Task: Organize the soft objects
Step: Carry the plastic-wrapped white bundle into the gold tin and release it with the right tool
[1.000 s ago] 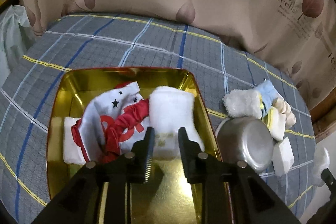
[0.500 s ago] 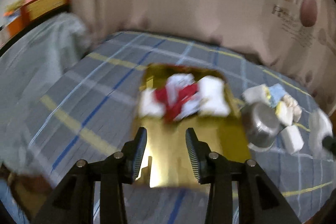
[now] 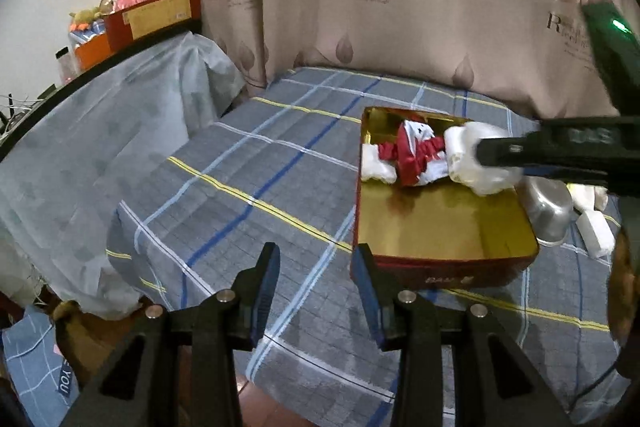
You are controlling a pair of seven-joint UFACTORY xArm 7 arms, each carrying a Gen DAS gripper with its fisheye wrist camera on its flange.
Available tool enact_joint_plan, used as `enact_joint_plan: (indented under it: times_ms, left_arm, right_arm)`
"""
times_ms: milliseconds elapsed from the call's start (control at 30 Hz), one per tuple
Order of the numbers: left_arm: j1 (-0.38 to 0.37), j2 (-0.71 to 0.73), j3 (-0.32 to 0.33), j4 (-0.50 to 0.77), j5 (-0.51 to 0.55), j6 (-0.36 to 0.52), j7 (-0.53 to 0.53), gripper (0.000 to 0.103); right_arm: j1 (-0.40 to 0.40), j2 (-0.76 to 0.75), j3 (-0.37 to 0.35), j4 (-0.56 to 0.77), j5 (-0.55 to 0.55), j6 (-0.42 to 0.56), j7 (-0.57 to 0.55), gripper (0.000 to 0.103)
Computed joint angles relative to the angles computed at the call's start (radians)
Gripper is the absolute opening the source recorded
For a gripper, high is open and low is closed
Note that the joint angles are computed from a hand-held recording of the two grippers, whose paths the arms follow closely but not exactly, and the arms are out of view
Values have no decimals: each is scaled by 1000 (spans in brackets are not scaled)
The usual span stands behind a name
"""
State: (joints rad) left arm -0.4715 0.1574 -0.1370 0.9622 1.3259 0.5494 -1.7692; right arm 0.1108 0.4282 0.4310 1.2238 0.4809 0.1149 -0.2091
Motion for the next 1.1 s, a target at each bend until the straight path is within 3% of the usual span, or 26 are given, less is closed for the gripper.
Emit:
enact_joint_plan:
  times_ms: [167, 267, 367, 467, 567, 633, 867, 1100]
  left_arm:
    - [20, -1, 9, -10, -27, -38, 8, 39]
    - [25, 0, 15, -10, -35, -50, 14, 39]
    - [19, -4, 14, -11, -13, -31, 8, 39]
    - [13, -3, 9, -8, 0, -15, 11, 39]
    - [16, 3, 8, -5, -4, -24, 19, 39]
    - [18, 3, 9, -6, -7, -35, 21, 39]
    - [15, 4, 8, -5, -6, -23, 17, 39]
    - [12, 11, 10, 0, -17, -18, 36, 39]
  right_arm:
    - [85, 103, -78, 203, -77, 94, 80, 35]
    - [161, 192, -161, 359, -142, 171, 179, 35]
    - [188, 290, -179, 511, -178, 231, 236, 35]
    - [279, 346, -294, 611, -293, 274, 342, 35]
    - [273, 419, -286, 715, -334, 322, 364, 35]
    - [292, 452, -319, 769, -372, 359, 405, 35]
    - [275, 564, -309, 928, -404, 479, 410, 35]
    - [297, 630, -324, 1022, -428, 513, 411, 40]
